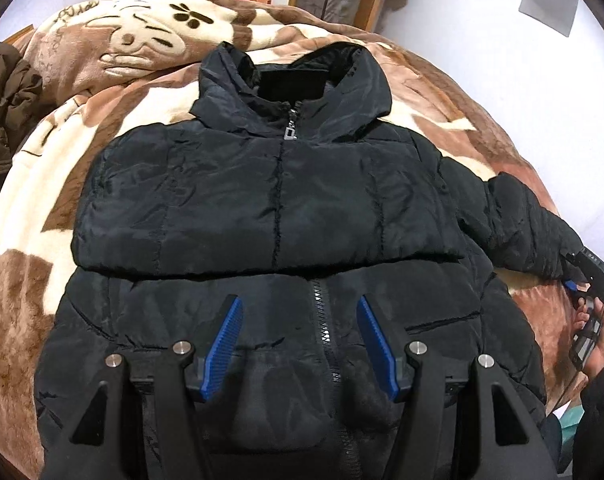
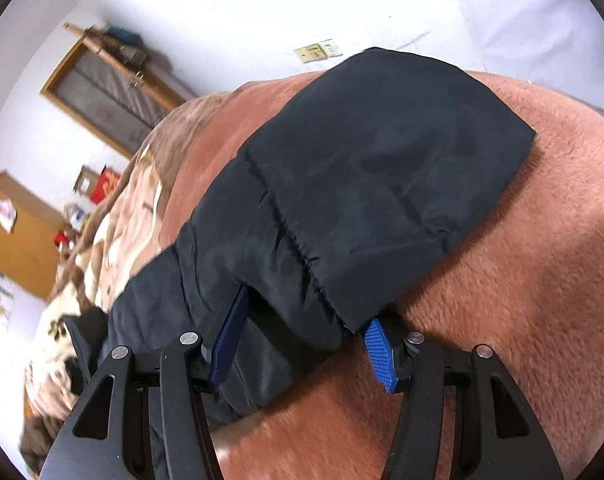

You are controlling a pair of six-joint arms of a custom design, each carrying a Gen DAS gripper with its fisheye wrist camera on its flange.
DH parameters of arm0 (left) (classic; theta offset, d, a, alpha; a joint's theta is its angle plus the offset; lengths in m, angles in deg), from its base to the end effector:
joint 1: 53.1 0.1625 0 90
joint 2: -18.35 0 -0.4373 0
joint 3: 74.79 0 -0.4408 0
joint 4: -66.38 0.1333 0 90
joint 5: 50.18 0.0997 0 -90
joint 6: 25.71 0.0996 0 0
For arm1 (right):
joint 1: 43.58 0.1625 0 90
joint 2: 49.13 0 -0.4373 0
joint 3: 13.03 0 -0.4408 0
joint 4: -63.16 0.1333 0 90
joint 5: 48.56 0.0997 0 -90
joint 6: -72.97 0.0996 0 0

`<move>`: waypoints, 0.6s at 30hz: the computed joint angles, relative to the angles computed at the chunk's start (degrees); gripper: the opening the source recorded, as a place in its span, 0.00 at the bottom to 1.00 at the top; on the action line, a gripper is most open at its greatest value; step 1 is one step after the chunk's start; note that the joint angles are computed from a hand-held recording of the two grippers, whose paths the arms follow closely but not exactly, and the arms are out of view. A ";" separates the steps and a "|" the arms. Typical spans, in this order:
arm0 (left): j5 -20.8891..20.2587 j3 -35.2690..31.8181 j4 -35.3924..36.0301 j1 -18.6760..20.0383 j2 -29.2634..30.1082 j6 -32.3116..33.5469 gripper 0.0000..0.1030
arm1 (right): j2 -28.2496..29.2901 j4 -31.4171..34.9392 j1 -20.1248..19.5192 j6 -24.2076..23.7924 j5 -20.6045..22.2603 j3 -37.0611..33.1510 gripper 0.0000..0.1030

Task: Fold large clothes
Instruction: 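Fold the held sleeve across the jacket body with the right gripper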

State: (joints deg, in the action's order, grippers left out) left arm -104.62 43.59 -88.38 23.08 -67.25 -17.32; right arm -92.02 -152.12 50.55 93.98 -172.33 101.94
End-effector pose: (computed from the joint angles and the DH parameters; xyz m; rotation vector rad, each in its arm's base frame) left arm 0.0587 -0.5619 0.3439 0.2513 2.4509 -0.7395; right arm 0.1197 -0.5749 0.0709 -0.7262 -2.3632 1.3561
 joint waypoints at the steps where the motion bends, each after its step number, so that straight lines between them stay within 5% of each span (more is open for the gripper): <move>1: 0.04 0.01 0.08 0.09 -0.26 -0.23 0.60 | -0.17 0.46 0.40 0.34 -0.83 -0.24 0.38; 2: -0.02 -0.05 0.27 0.13 -0.57 -0.50 0.60 | -0.56 0.14 1.04 -0.15 -1.32 -0.13 0.21; 5: 0.20 0.09 -0.05 0.28 -1.43 -0.42 0.60 | -1.74 0.05 3.89 -3.20 -2.66 -0.30 0.14; 11: 1.29 -0.97 -1.16 0.73 -2.05 1.01 0.60 | -2.20 0.29 12.50 -12.85 -2.19 -3.70 0.12; 18: -0.76 -1.37 -2.66 2.12 -4.45 0.53 0.60 | 2.64 8.14 21.16 -21.74 4.43 -13.06 0.11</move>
